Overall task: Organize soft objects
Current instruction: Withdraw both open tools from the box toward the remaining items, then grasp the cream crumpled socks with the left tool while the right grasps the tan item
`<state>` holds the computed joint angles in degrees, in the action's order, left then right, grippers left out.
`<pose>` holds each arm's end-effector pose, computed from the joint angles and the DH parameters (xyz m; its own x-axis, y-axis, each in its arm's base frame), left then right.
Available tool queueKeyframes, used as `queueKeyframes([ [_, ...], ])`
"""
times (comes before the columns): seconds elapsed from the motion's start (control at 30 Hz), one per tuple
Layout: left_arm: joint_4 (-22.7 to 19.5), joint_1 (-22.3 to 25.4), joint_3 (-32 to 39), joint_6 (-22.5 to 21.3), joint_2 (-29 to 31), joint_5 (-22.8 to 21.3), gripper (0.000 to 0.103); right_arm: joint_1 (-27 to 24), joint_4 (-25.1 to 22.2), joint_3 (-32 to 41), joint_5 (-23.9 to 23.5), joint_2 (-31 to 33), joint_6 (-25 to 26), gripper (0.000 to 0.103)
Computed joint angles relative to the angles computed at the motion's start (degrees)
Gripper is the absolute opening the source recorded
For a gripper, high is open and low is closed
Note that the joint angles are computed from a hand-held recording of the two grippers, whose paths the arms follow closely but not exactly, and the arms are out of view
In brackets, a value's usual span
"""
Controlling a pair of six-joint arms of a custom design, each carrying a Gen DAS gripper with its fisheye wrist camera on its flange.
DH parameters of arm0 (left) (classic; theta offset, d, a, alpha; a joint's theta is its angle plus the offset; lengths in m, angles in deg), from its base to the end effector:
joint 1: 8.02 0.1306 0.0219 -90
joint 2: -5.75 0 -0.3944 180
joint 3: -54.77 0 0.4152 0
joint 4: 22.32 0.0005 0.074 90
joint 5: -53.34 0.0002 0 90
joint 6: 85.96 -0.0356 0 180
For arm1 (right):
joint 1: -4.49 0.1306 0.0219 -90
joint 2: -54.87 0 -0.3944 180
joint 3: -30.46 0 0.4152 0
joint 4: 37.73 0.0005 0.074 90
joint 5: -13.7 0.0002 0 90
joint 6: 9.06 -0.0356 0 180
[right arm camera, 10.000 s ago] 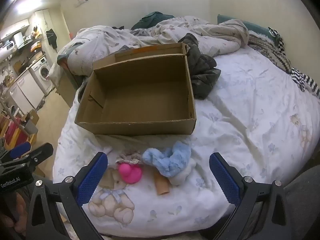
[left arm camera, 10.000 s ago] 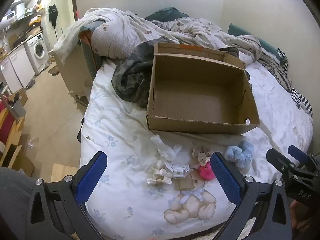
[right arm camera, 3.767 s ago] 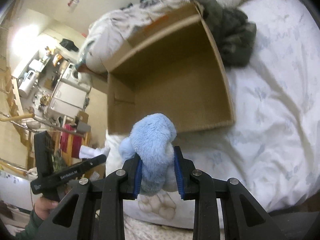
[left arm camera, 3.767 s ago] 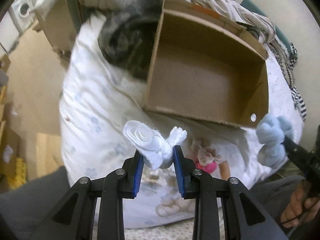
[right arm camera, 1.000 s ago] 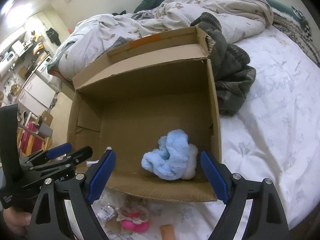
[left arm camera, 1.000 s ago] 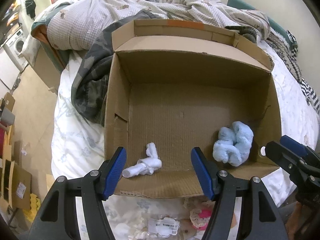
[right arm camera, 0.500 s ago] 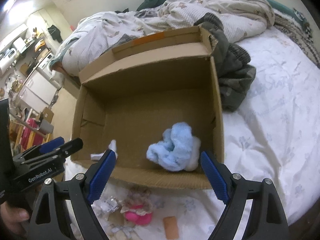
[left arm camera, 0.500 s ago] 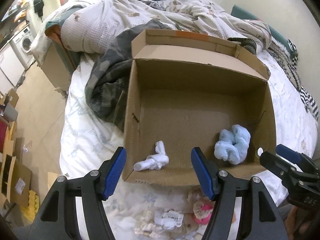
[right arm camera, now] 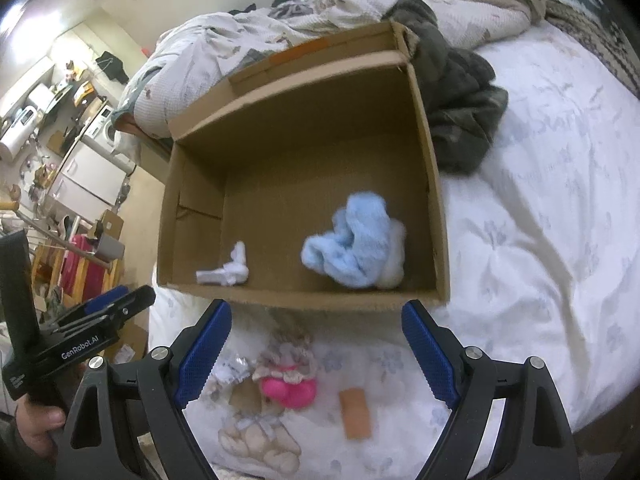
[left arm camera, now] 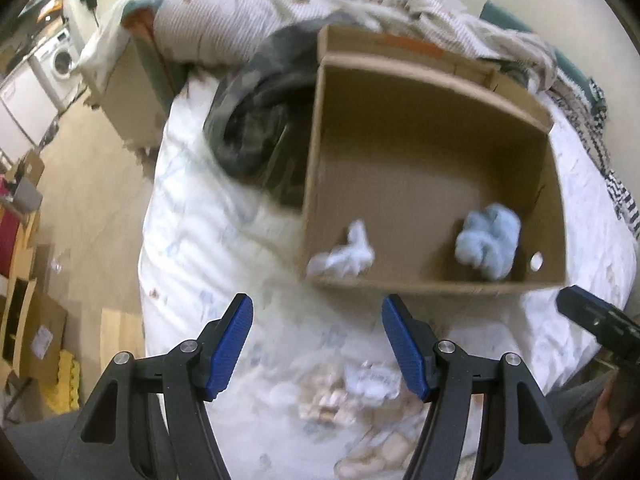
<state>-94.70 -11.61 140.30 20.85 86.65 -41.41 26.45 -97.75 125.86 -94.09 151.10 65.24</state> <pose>0.4140 -0.0235 0.4521 -0.8932 -0.2327 -0.3846 -0.2374 0.9707 -0.0361 0.4897 0.2087 0.4223 -0.9135 -0.0905 -0.3967 -0.2565 0.8850 0.3887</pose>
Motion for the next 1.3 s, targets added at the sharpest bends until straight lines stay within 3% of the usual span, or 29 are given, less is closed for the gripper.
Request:
queueKeyframes([
  [0.23,-6.38,3.39,-2.86,2.76,2.10,7.74,0.064,0.29,-2.25,-2.10,1.26,-0.96,0.44,0.092],
  [0.37,-9.05,4.04,-4.27,4.06,3.35,8.11,0.058,0.03,-2.77,-2.40,1.06,-0.93,-0.06,0.092],
  [0.7,-9.57,1.15,-4.81,3.35,7.14,11.81,0.056,0.33,-3.19,-1.89,1.19,-0.18,-0.16,0.092],
  [0.77,-9.53,0.14,-4.89,2.72,8.14,11.85,0.051,0.64,-3.52,-1.71,1.51,0.01,0.31,0.092],
  [0.83,-9.71,-0.26,-5.04,2.12,9.01,12.43,0.026,0.84,-3.97,-1.58,1.74,0.19,0.76,0.092],
  [0.87,-9.74,-0.24,-5.08,1.99,9.11,12.39,0.021,0.91,-4.11,-1.52,1.81,0.27,0.85,0.092],
  [1.07,-9.07,1.37,-4.39,0.42,6.10,12.21,0.017,0.61,-4.92,-1.40,1.91,0.68,0.84,0.092],
  [1.3,-7.17,3.95,-3.86,2.74,2.45,7.22,0.017,0.25,-7.76,-0.71,0.97,2.29,0.90,0.092],
])
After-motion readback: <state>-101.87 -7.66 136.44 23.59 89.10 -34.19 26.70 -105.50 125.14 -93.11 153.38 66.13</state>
